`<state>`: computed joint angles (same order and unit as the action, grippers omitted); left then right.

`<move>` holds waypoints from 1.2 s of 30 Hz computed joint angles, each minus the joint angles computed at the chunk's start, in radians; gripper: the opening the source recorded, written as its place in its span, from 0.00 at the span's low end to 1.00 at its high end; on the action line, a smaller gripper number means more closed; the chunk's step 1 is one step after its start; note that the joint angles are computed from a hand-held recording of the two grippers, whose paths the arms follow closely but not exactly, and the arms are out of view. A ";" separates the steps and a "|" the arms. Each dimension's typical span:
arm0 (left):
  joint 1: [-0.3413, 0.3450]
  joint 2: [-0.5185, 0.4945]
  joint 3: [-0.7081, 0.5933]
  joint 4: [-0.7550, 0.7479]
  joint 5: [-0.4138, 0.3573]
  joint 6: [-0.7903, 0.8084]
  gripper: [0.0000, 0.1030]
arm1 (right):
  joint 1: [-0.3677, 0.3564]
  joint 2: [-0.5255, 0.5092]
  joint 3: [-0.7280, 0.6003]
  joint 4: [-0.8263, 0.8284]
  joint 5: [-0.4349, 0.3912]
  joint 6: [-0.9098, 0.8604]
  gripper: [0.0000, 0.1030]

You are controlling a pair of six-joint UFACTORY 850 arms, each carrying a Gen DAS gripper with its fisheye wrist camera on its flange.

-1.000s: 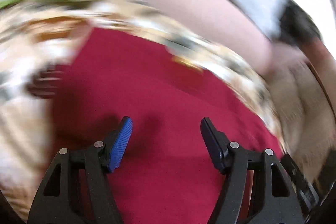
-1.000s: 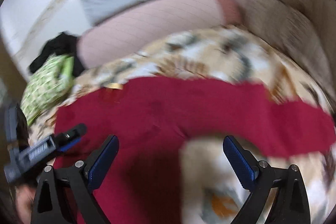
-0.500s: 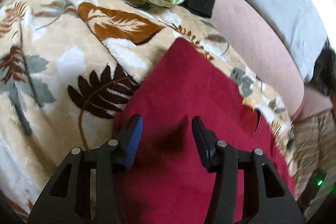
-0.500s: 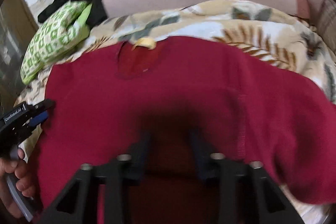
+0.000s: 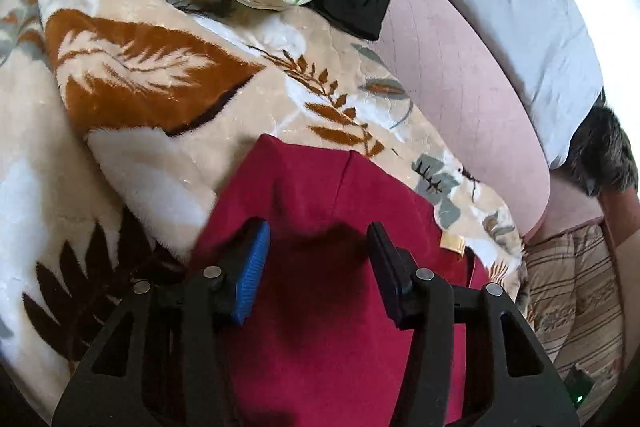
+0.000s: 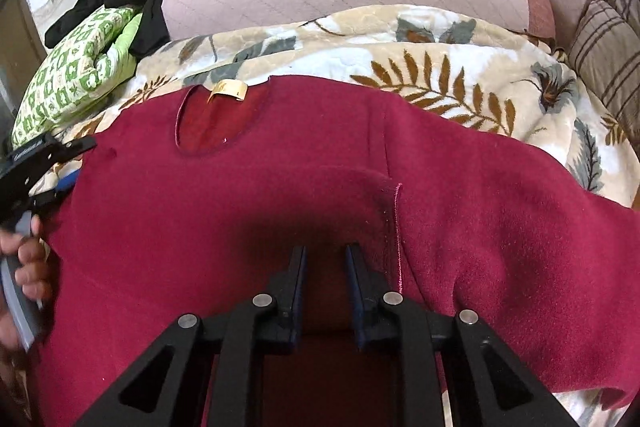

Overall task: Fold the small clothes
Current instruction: 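Grasp the cuff of the other sleeve with the right tool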

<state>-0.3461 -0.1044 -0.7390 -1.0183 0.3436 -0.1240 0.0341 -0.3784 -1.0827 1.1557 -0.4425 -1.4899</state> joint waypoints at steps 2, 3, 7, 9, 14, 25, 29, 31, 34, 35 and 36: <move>-0.010 0.023 0.012 -0.020 0.002 -0.018 0.49 | -0.004 0.005 0.003 0.016 -0.012 -0.014 0.18; -0.017 0.040 0.020 -0.038 0.004 -0.028 0.49 | -0.010 0.011 0.005 0.034 -0.029 -0.026 0.19; -0.101 0.110 0.053 -0.163 0.055 0.036 0.53 | -0.045 0.082 0.050 0.181 -0.057 -0.156 0.24; -0.170 0.129 0.053 -0.260 0.067 0.137 0.58 | -0.077 0.135 0.086 0.269 -0.059 -0.244 0.37; -0.323 0.118 0.016 -0.349 0.026 0.322 0.58 | -0.174 0.225 0.138 0.326 -0.032 -0.304 0.64; -0.383 0.032 -0.041 -0.500 -0.056 0.435 0.58 | -0.548 0.084 0.000 -0.030 -0.030 0.324 0.63; -0.373 0.024 -0.038 -0.391 -0.085 0.313 0.58 | -0.624 0.008 -0.058 -0.060 -0.155 0.471 0.57; -0.372 0.016 -0.046 -0.388 -0.089 0.318 0.58 | -0.646 -0.048 -0.096 -0.082 -0.256 0.579 0.49; -0.368 0.008 -0.052 -0.372 -0.101 0.308 0.58 | -0.662 -0.077 -0.105 -0.033 -0.287 0.637 0.41; -0.366 0.004 -0.054 -0.359 -0.106 0.295 0.58 | -0.660 -0.081 -0.105 -0.013 -0.289 0.638 0.41; -0.361 -0.001 -0.059 -0.352 -0.110 0.289 0.58 | -0.660 -0.088 -0.108 0.010 -0.292 0.629 0.41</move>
